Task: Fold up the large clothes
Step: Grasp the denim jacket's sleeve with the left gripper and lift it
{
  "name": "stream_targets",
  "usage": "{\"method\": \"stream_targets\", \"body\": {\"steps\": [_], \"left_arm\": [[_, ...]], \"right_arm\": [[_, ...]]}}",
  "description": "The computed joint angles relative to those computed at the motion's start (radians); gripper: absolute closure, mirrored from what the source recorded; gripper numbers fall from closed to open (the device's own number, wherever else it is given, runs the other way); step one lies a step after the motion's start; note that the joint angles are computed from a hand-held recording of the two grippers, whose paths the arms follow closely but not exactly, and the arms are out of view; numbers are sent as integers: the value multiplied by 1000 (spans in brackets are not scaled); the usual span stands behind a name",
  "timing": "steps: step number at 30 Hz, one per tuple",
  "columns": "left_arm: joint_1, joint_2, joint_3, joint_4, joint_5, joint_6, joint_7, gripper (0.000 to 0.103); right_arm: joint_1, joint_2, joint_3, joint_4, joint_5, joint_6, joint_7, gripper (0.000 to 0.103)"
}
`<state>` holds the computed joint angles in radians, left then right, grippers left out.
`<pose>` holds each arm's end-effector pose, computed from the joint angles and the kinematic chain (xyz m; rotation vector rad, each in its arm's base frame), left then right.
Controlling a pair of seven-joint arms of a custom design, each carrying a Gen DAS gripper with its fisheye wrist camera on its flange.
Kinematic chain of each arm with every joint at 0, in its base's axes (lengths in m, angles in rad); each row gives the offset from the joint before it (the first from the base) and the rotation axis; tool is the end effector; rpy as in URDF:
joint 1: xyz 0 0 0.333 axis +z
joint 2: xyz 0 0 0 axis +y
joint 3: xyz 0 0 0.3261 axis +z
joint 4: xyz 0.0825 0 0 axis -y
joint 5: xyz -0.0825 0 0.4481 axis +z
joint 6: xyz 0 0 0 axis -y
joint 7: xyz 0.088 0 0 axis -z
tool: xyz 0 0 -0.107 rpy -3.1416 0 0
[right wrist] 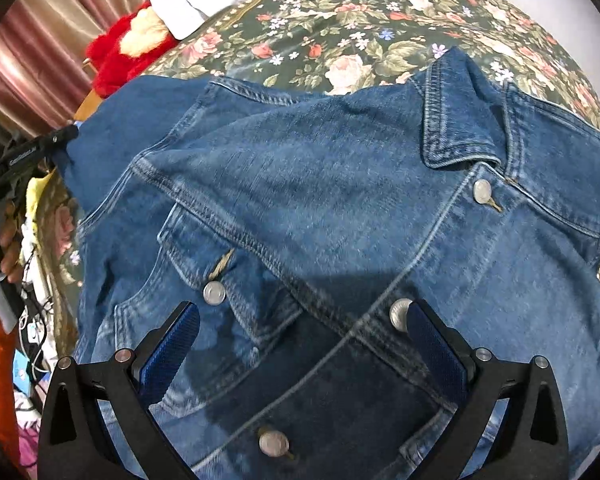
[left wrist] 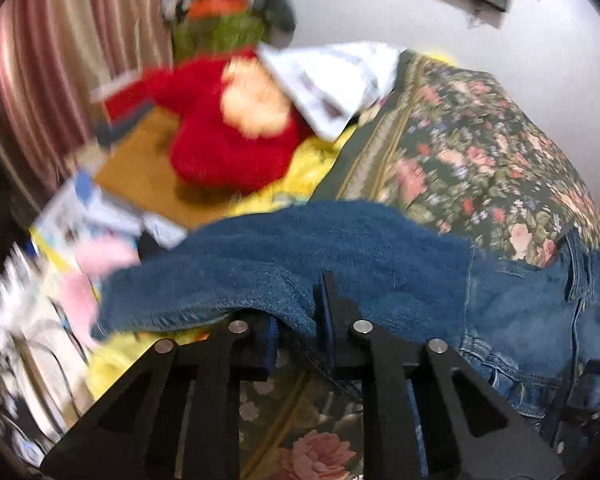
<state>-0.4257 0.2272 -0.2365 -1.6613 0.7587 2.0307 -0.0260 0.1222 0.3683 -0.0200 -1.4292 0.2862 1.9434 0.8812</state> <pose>0.5927 -0.3964 0.4939 -2.2742 1.1299 -0.4699 0.7467 0.0980 0.4967 -2.5784 1.1861 -0.0029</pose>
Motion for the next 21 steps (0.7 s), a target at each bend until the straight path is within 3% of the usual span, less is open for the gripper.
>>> {"method": "stream_targets", "body": {"steps": [4,8,15,17,21], "left_arm": [[-55,39,-1,115,133,-69,70,90],[-105,109,3,250,180,-72,163,91],[-159,243,20,383,82,-30,281,91],[-145,267,7,374,-5,38,296,91],[-145,324,1,392,-140,70,306,91]], "right_arm": [[-24,-6,-7,23,29,-15,12,0],[-52,-6,-11,57,69,-33,32,0],[-95,-30,-16,68,119,-63,43,0],[-101,-47,-18,50,122,-55,33,0],[-114,-78,-22,18,138,-48,16,0]]}}
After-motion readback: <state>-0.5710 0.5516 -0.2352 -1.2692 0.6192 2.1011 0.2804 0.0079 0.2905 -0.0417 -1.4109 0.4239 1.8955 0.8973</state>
